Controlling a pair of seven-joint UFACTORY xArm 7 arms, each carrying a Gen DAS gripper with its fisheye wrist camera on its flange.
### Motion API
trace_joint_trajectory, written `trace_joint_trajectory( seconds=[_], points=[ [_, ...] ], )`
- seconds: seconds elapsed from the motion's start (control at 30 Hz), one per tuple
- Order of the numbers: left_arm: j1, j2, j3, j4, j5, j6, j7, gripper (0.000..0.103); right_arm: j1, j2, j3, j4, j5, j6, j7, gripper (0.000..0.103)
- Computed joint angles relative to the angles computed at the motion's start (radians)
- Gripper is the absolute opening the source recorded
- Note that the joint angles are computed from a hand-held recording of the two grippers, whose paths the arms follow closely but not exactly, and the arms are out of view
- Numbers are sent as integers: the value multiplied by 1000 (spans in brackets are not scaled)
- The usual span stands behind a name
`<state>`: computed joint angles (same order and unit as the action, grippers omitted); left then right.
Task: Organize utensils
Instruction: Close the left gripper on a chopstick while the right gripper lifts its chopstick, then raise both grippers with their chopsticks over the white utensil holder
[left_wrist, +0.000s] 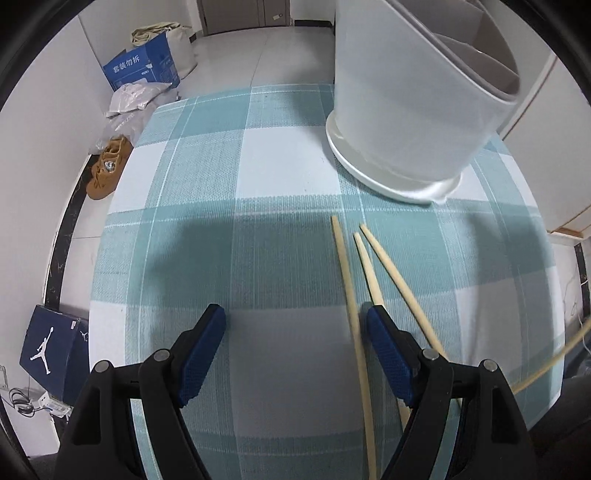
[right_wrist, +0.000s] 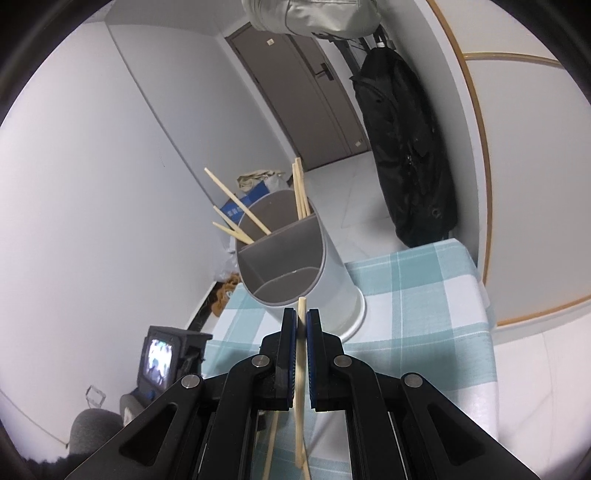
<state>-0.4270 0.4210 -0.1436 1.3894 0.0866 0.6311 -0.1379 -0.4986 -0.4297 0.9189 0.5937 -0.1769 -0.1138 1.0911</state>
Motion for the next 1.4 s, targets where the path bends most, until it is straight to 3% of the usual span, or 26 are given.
trace_joint_trajectory(
  seconds=[0.17,0.27,0.5,0.77,0.93,1.17,1.27,1.4],
  points=[
    [-21,54,11,82,20,35,-23,72,37,-19,-51,-20,7,0,-1,4],
    [-27,70,9,107,22,38,-20,58,64,-28,-91,-36,21,-8,-2,4],
    [-27,83,-20,141,-6,74,52,4,94,-51,-128,-55,47,-13,-11,4],
    [-36,56,-8,114,-19,50,32,0,95,-57,-130,-56,56,-6,-11,4],
    [-11,-52,-19,-12,-57,-96,-3,0,85,-64,-123,-56,52,-2,-1,4],
    [22,-227,-55,-211,-112,-340,36,0,60,-76,-82,-55,44,-6,12,4],
    [23,-244,-58,-237,-116,-371,49,0,54,-89,-63,-54,39,3,19,4],
    [54,-262,-82,-270,-199,-410,113,0,44,-107,-39,-53,28,16,37,4]
  ],
)
